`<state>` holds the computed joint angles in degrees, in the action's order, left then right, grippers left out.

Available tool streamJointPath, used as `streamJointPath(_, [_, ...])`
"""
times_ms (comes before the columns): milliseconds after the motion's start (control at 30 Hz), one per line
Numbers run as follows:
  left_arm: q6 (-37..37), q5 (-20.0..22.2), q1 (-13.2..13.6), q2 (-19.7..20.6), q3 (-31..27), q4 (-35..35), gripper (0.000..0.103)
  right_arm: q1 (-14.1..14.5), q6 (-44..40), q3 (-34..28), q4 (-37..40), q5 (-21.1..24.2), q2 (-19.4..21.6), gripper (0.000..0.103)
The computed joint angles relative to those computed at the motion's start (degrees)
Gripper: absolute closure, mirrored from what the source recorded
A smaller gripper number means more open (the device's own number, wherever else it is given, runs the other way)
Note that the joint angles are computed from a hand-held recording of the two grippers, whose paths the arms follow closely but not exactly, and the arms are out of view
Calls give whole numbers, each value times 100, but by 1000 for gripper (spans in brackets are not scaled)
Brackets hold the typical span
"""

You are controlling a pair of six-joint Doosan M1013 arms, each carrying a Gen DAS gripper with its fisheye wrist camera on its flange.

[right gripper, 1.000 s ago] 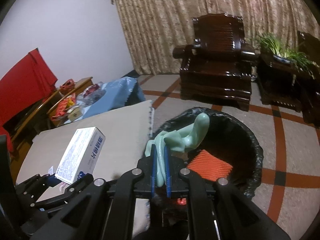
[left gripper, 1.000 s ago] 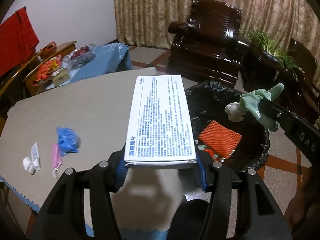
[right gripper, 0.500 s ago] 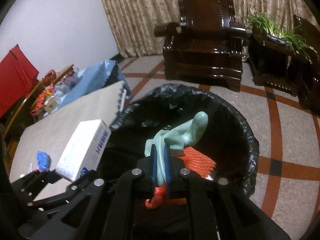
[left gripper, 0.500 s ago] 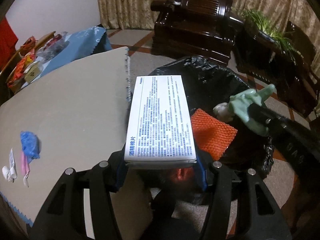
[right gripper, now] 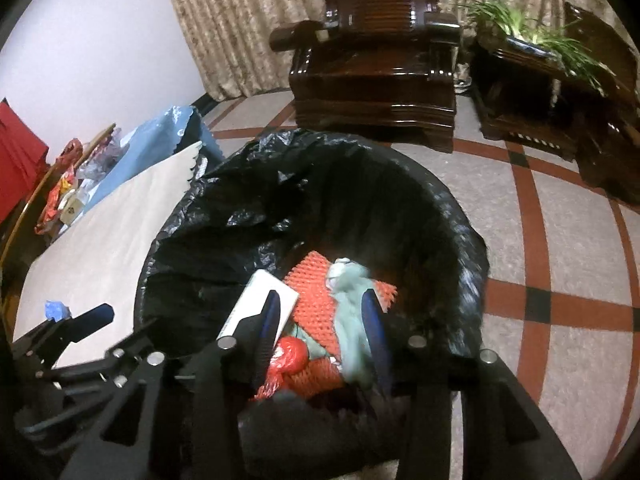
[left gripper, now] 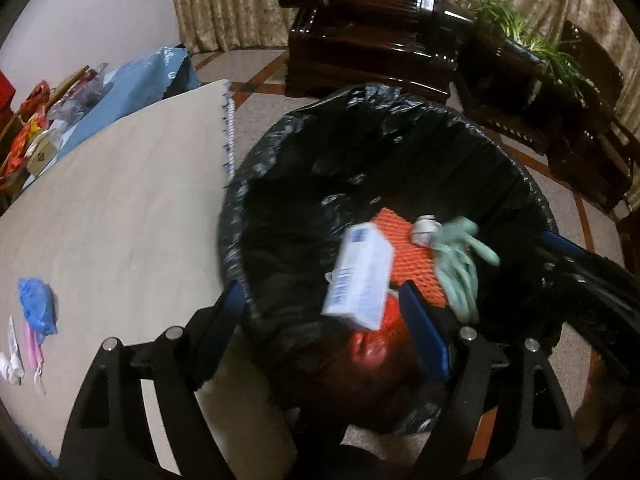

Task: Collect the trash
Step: 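Open the left tool to drop the box while the right tool drops the glove into the bin, then bring both tools back over the table trash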

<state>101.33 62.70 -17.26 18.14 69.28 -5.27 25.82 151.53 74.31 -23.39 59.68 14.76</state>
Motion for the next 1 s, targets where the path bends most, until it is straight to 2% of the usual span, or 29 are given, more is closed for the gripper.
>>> streamJointPath(267, [-43,-126,363,-320,193,99,20,389,177,-171,-93,156,-53,60])
streamJointPath(367, [-25,-171,590,-480,291,102,19,571,224,-360,-92,170,25,51])
streamJointPath(433, [-38,-191,705,-549,331,125,19,675,137,-499,-33,114,98,49])
streamJointPath(733, [-15,-448,1548,-876,519,173,18,1172,-596,-1521,193,37,746,49])
streamJointPath(1000, [-30,-669,2305,-849,458,300,17,1519,-1168,-2515,358,162,1410,49])
